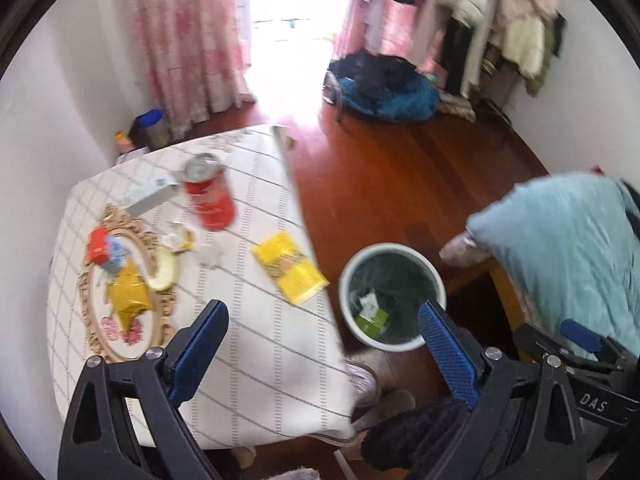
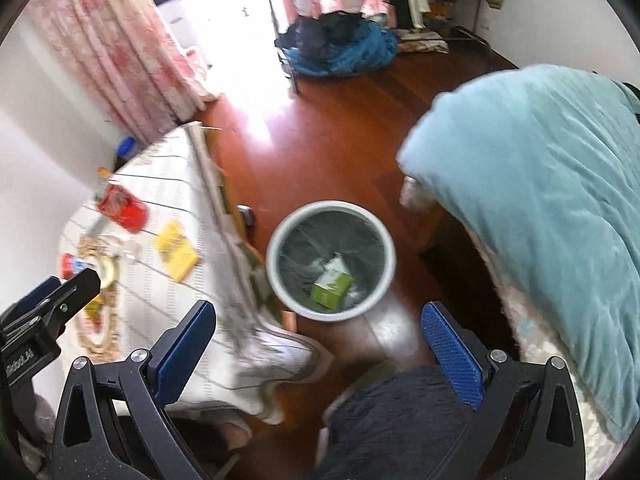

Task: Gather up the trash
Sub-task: 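Grasp the yellow snack bag with the left tool while the right tool grasps the yellow cigarette pack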

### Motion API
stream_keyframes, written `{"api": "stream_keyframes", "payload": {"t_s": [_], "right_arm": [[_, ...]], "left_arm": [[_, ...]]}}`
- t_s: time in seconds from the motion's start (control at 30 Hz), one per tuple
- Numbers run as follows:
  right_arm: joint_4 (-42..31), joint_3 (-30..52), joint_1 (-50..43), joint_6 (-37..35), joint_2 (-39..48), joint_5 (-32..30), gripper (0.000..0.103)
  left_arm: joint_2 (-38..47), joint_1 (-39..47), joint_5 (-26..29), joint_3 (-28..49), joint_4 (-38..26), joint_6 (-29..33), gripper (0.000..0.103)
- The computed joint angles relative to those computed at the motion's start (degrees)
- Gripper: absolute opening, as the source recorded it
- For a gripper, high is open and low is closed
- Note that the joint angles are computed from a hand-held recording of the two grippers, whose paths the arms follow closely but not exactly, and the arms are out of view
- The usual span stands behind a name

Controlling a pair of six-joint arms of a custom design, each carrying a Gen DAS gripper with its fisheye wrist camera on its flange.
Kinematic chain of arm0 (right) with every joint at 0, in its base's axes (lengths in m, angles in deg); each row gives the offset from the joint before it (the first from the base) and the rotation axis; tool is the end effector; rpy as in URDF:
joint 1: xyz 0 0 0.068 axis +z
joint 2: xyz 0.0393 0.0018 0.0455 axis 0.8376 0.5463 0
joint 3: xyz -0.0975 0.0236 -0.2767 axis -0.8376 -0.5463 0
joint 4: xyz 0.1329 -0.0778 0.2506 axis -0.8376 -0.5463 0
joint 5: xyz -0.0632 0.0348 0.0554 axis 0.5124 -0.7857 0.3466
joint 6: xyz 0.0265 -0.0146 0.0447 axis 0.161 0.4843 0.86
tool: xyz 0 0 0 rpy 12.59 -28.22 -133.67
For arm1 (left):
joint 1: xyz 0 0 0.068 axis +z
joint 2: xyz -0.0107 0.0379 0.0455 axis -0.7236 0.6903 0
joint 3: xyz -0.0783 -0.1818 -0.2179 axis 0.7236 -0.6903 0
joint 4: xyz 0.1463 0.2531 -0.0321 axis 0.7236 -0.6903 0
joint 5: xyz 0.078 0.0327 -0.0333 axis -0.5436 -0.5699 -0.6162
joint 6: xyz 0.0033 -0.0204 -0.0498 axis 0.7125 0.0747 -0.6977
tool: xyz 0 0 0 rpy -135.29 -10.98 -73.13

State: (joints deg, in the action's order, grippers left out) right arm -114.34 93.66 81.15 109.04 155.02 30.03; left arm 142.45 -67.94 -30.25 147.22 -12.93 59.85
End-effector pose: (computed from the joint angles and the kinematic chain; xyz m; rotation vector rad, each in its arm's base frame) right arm 0.2759 0.1199 0.2948 0.3976 2.6840 0.1825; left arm 0.3491 -0.1363 0.2960 0.1375 2.6243 -0.1627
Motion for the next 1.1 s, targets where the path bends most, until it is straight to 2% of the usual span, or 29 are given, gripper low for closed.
{"api": "stream_keyframes", "payload": {"t_s": [0.17,0.33,0.5,0.6,0.7,0.83,0.87,0.9,0.93,0.97,1.0,1.07,1.1], "right_arm": [[2.2,9.1,4.3,-0.5,10.2,-3.6,0.103],[3.8,22.4,8.4,-3.4,27.5,-7.1,0.103],[-2.4,42.9,10.6,-7.4,49.2,-6.8,0.103],[-7.1,54.1,10.3,-9.4,59.2,-5.8,0.103],[-12.4,65.4,10.0,-10.6,68.0,-4.9,0.103],[-17.9,76.2,9.7,-10.7,75.9,-5.0,0.103],[-18.3,77.6,9.5,-10.6,77.1,-5.3,0.103],[-18.3,78.2,9.4,-10.5,77.8,-5.6,0.098],[-18.6,78.8,9.3,-10.5,78.3,-5.8,0.092],[-16.7,76.5,9.1,-10.4,77.3,-6.7,0.086],[-14.4,73.5,9.0,-10.2,75.6,-7.8,0.079],[-13.5,71.9,9.2,-10.2,74.5,-7.5,0.070],[-13.5,71.4,9.5,-10.4,73.9,-6.6,0.070]], "left_arm": [[-0.2,11.1,-1.6,-1.9,0.7,2.6,0.097],[6.0,24.2,-0.9,-3.8,3.4,3.3,0.097],[15.7,33.4,5.2,-1.7,4.6,0.1,0.097],[20.8,35.5,8.4,0.5,5.0,-2.4,0.096],[25.8,36.2,9.9,4.2,3.9,-3.7,0.096],[30.7,35.9,11.4,7.1,3.9,-4.8,0.096],[30.6,35.8,11.4,6.7,4.7,-5.3,0.092],[30.2,35.8,11.5,5.7,6.2,-5.8,0.072],[30.0,35.6,11.4,4.9,7.2,-6.1,0.071],[29.5,35.3,10.8,4.3,7.9,-5.8,0.061],[29.1,35.1,10.4,3.7,8.3,-5.5,0.056],[28.0,34.2,9.2,2.7,8.8,-5.0,0.055],[27.1,33.8,8.6,1.5,9.2,-4.5,0.054]]}}
